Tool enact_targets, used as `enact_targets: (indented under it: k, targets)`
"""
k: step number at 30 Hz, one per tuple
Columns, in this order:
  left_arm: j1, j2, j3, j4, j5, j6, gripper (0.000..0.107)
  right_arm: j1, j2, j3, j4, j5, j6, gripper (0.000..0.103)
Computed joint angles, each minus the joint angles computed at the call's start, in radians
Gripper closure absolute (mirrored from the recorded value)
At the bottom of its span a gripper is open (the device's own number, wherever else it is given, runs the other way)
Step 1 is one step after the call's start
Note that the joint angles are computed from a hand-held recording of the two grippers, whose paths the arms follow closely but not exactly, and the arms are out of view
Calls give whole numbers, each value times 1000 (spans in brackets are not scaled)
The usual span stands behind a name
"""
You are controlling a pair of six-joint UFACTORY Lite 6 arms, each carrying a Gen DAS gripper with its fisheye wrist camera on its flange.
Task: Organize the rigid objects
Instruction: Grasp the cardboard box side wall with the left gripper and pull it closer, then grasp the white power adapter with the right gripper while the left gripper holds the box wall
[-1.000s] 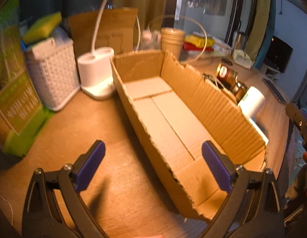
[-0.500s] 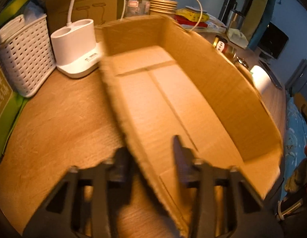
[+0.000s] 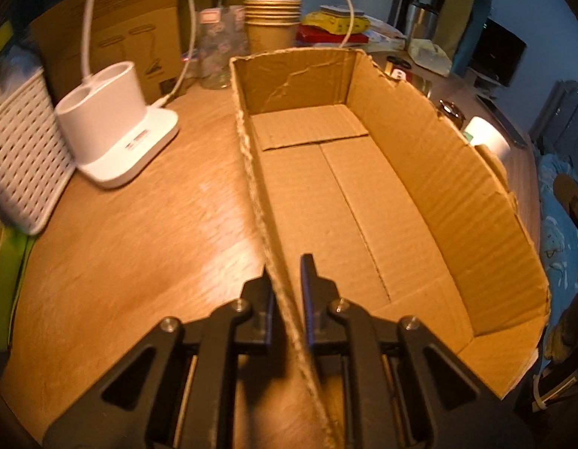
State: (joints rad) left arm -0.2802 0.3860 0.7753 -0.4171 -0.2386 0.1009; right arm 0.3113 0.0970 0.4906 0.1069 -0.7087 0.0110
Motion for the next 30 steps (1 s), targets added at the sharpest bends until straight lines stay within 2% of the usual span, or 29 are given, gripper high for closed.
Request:
enact_targets:
  k: [2,6,10,11,13,16,21,30]
  targets:
    - [15,25,29,77,0,-54,95,-8,9,6,-9,3,7,9]
    - [33,58,69,122,-10,-52,96,-14,37,20,-33,2,24,9]
    - [62,65,78,310,6,-232,94,-12,62,28,-71,-6,48,9]
    - [68,55,67,345,4,-277,94,-13,69,30,-89,-10,59,9]
    - [76,28,31,322,-9,-285,85,-11,88,37,-115,-12,72,9]
    - [100,-29,-55,464,-65,-451,84,1,117,50,-146,-13,87,9]
    - [112,-62,-114,580,-110,-574,84,11,144,65,-182,-8,103,9]
    - [135,-60,-155,555,-195,-560,86,32,167,72,-269,1,130,9]
